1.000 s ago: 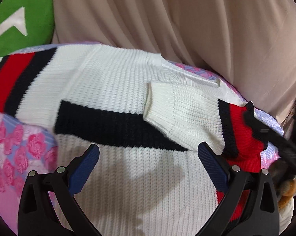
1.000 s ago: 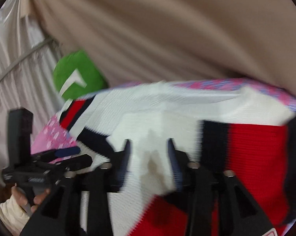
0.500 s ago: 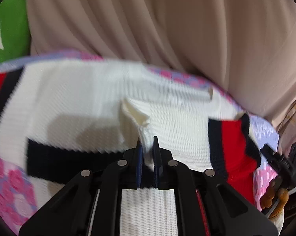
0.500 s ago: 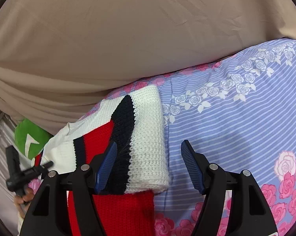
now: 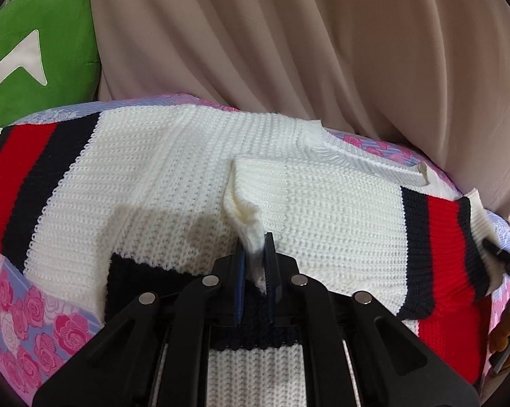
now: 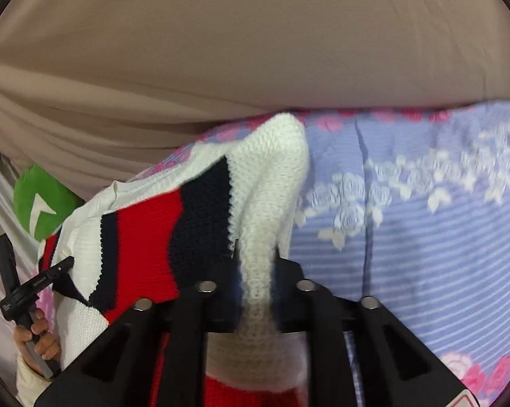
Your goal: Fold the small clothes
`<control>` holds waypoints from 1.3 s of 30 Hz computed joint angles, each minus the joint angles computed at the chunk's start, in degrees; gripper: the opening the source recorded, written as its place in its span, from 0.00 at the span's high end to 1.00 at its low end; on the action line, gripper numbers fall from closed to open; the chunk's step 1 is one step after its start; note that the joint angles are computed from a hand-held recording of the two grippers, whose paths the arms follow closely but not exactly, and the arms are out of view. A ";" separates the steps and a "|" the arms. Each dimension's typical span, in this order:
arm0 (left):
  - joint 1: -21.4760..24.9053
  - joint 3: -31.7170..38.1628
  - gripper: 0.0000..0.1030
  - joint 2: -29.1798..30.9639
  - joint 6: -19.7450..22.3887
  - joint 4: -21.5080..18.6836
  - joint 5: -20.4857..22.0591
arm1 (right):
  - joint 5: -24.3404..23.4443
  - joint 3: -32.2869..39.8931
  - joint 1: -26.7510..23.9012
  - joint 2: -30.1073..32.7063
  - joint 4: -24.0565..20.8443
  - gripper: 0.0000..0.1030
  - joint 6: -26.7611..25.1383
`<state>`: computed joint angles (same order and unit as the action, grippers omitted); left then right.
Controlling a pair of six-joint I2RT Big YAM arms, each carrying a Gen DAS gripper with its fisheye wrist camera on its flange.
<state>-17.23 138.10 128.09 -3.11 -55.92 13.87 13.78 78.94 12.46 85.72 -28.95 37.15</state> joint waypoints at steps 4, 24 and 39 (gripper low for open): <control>-0.15 -2.71 0.88 -1.13 0.59 2.54 -0.65 | -0.77 0.99 -3.38 3.24 -6.36 0.88 2.44; -0.79 -8.28 0.78 -4.21 4.41 6.62 -6.06 | 3.44 -2.98 0.20 -3.00 -11.15 1.00 -1.20; -1.01 -9.86 0.77 -5.07 4.84 7.18 -7.56 | 0.80 7.80 -9.42 2.20 -12.95 0.52 -4.49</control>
<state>-18.24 128.25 123.02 1.73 -48.74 6.31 14.58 86.74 3.04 87.93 -41.91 32.66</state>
